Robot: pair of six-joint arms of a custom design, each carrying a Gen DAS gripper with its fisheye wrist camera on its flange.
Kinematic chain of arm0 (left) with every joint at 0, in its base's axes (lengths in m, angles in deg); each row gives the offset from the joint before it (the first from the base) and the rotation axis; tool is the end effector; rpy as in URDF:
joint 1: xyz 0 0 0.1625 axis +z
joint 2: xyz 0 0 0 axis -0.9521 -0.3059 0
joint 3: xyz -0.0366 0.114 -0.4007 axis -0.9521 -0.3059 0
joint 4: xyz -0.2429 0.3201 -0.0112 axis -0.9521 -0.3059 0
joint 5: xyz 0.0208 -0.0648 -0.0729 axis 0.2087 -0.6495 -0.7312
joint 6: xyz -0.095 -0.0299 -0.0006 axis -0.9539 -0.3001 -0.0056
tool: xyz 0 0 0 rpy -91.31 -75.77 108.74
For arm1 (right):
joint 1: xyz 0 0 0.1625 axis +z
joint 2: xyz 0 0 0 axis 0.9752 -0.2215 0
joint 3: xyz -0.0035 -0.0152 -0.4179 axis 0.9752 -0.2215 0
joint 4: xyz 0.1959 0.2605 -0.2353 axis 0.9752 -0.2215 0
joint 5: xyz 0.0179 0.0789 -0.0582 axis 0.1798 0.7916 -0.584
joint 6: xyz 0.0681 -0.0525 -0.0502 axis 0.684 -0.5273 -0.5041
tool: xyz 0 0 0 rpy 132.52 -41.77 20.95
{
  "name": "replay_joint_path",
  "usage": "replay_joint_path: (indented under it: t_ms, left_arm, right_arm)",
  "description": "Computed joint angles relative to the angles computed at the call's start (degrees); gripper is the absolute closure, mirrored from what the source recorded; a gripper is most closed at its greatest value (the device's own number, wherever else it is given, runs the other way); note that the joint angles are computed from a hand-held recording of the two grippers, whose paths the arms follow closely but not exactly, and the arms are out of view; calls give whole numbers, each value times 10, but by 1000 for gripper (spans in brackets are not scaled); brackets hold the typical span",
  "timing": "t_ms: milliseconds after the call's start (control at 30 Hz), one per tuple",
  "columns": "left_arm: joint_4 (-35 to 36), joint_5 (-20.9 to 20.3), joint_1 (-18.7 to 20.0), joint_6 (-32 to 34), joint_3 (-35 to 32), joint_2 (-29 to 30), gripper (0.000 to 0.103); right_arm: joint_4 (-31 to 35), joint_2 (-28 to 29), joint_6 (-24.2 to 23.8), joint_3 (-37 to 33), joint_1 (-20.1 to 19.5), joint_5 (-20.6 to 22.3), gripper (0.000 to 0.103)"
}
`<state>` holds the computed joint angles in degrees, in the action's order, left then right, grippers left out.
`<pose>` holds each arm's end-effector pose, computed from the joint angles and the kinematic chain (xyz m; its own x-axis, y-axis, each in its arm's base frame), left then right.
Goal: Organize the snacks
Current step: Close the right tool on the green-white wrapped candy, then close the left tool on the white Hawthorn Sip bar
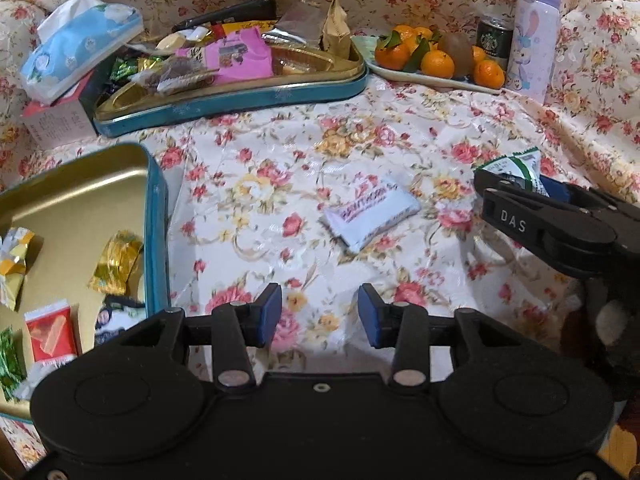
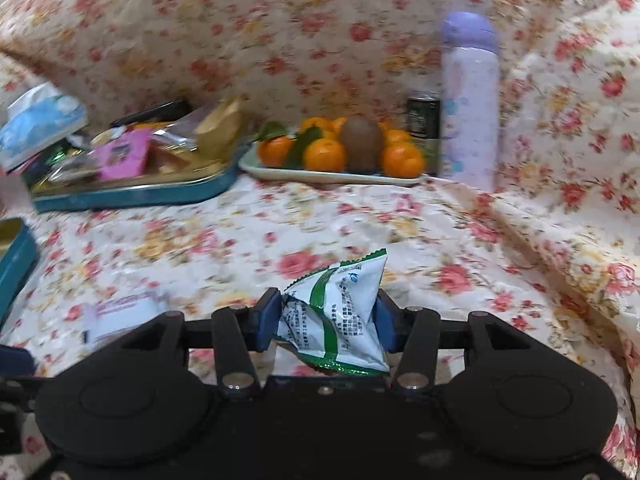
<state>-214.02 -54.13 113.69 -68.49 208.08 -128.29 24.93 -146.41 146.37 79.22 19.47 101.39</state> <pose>-0.1705 -0.4078 0.0516 -0.6336 0.5062 -0.5851 0.6740 0.7325 -0.0961 0.0989 -0.3528 0.0430 -0.6144 0.4687 0.6348 -0.3915 0.5174 -0.7609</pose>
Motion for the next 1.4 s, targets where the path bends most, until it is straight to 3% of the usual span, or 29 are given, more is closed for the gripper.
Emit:
replay_joint_path:
  t_ms: [300, 433, 600, 733, 900, 1133, 1400]
  left_arm:
    - [10, 22, -13, 74, -42, 24, 53]
    - [3, 7, -10, 133, -52, 27, 53]
    - [35, -56, 9, 197, -72, 20, 53]
    - [18, -35, 6, 223, -78, 44, 53]
    - [50, -44, 14, 202, -98, 53, 53]
    - [51, -27, 16, 177, -104, 74, 53]
    - [70, -19, 24, 95, -130, 86, 48]
  right_arm:
    - [-2, -26, 33, 22, -40, -58, 50]
    - [-11, -25, 40, 27, -42, -63, 51]
    - [-8, -27, 47, 27, -44, -68, 50]
    - [-9, -26, 53, 28, -44, -69, 50]
    - [-9, -27, 57, 29, -45, -71, 50]
    - [-10, -26, 57, 29, -45, -70, 50]
    - [-7, -27, 57, 29, -45, -71, 50]
